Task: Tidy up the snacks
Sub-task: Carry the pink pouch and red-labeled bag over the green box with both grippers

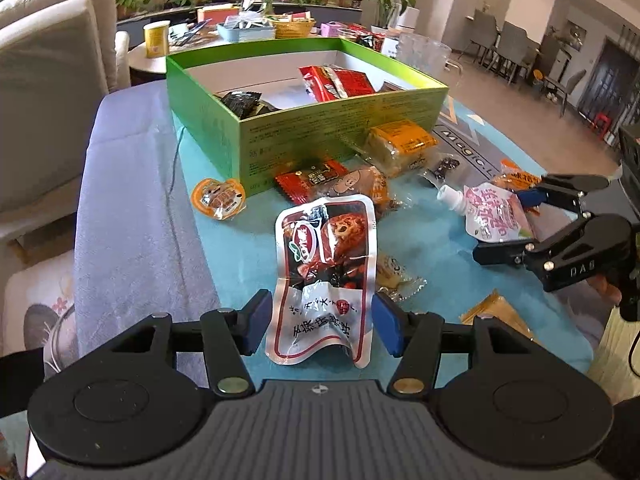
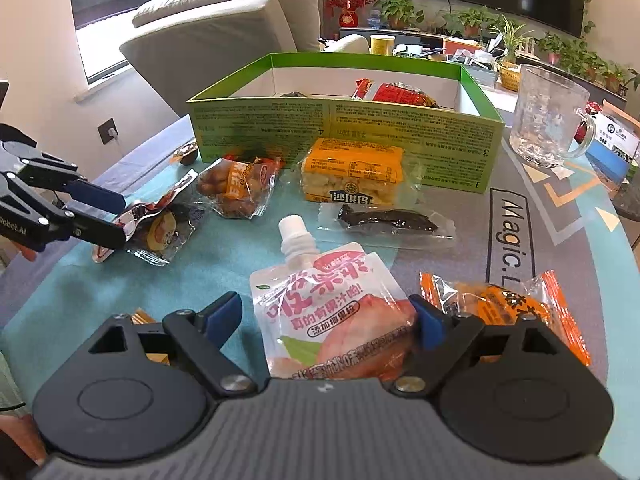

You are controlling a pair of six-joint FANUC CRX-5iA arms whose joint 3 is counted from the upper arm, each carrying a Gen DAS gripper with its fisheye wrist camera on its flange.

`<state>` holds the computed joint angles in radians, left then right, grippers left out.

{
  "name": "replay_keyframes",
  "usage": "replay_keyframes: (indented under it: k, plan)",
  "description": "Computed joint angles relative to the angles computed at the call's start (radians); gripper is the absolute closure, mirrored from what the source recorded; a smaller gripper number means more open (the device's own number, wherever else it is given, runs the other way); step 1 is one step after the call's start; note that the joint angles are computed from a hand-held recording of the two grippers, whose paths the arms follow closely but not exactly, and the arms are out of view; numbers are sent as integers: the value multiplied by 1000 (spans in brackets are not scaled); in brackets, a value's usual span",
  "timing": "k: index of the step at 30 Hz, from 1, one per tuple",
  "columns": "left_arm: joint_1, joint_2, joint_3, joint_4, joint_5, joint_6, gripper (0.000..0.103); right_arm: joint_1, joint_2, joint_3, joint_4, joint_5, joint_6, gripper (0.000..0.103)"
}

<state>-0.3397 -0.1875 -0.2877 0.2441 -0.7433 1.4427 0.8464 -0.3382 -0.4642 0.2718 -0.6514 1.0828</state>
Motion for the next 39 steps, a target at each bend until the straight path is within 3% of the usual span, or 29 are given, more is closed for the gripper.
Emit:
replay_keyframes:
  k: [6,12,20,32,37,39]
  plan:
    - [-2,1,33,-72,3,151,51,7,-2,-5,20,2,2,23]
    - [1,26,28,-16,-27,63,51,7,-1,-6,21,2,2,23]
    - [-29,37,40,-82,9,117,46,10,0,-7,26,-4,0,23]
    - [-97,73,130,-266,-40,393,43,17,-1,-14,47,-3,-17,23]
    - [-116,81,152,-306,-45,490,49,23,6,-21,79,-3,-37,24]
    - [-128,69,157,-341,-36,538,72,26,4,-27,110,-2,-65,24]
